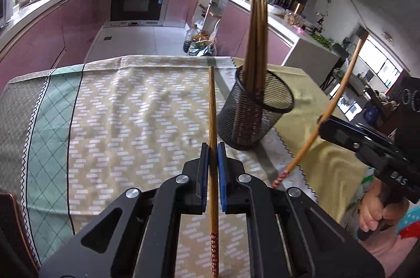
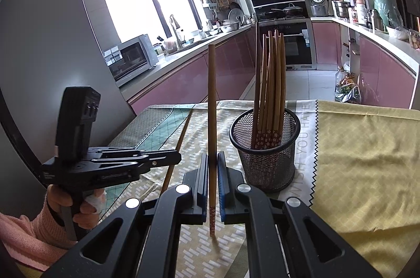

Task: Organize utensils
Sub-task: 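Carry both upright chopsticks over the mesh cup with both grippers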

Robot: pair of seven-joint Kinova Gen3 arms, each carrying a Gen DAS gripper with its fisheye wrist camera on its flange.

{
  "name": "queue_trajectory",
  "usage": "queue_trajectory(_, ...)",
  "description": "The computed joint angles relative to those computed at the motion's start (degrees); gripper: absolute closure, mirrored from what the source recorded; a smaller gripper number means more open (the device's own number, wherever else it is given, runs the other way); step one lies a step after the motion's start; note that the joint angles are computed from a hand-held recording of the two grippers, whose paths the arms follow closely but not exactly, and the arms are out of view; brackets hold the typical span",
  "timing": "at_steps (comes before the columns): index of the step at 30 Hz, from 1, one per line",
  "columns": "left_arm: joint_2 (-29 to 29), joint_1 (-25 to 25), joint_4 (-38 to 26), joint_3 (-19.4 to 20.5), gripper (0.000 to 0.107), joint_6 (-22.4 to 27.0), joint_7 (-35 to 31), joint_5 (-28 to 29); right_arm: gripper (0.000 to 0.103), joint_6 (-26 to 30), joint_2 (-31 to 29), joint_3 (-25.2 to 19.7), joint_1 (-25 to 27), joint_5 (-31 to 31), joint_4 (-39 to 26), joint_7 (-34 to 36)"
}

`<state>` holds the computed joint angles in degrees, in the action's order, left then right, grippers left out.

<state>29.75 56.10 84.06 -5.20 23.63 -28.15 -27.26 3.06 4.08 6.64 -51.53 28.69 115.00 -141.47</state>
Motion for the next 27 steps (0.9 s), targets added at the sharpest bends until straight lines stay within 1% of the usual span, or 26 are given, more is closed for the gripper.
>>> queue_trajectory(1, -0.44, 0.24, 0.5, -0.13, 0.1, -0.54, 0.09, -0.25, 0.097, 0.11, -0.07, 1.91, -2.01, 1.42, 0.0, -1.41)
queue_trajectory(5, -1.46, 0.14, 2.02, 0.0, 0.1, -2.84, -0.04, 0.0, 0.097, 0.64, -0.43, 4.49, -5.06, 7.37, -0.18, -7.16)
queue_trajectory(10, -1.97, 2.59, 2.45, -2.5, 0.1, -3.3, 1.63, -1.11, 0.097, 1.36, -0.61, 4.16, -5.29, 14.39, -0.46, -13.75)
queue_trajectory(13, -2.2, 5.12, 2.49, -4.74, 0.1, -2.89, 4.06, -3.34, 0.097, 1.67, -0.67, 4.37, -5.88, 19.27, -0.47, -18.51)
queue_trajectory(15, -2.4, 5.54, 2.47, -4.92, 0.1, -2.97, 5.01, -4.55, 0.097, 1.99, -0.73, 2.98, -4.67, 20.41, -0.65, -19.47)
queue_trajectory(19, -2.92, 8.45, 2.83, -7.4, 0.1, -3.12, 8.88, -8.55, 0.097, 2.61, -0.75, 0.22, -2.27, 22.14, -1.05, -20.78)
queue_trajectory(22, -3.03, 10.38, 2.67, -8.75, 0.1, -2.33, 12.29, -12.02, 0.097, 2.98, -0.72, -1.07, -1.23, 25.05, -1.24, -23.5)
queue_trajectory(27, -3.86, 10.79, 3.23, -8.24, 0.1, -2.12, 16.65, -16.84, 0.097, 3.82, -0.79, -3.93, 1.24, 28.35, -1.63, -26.29)
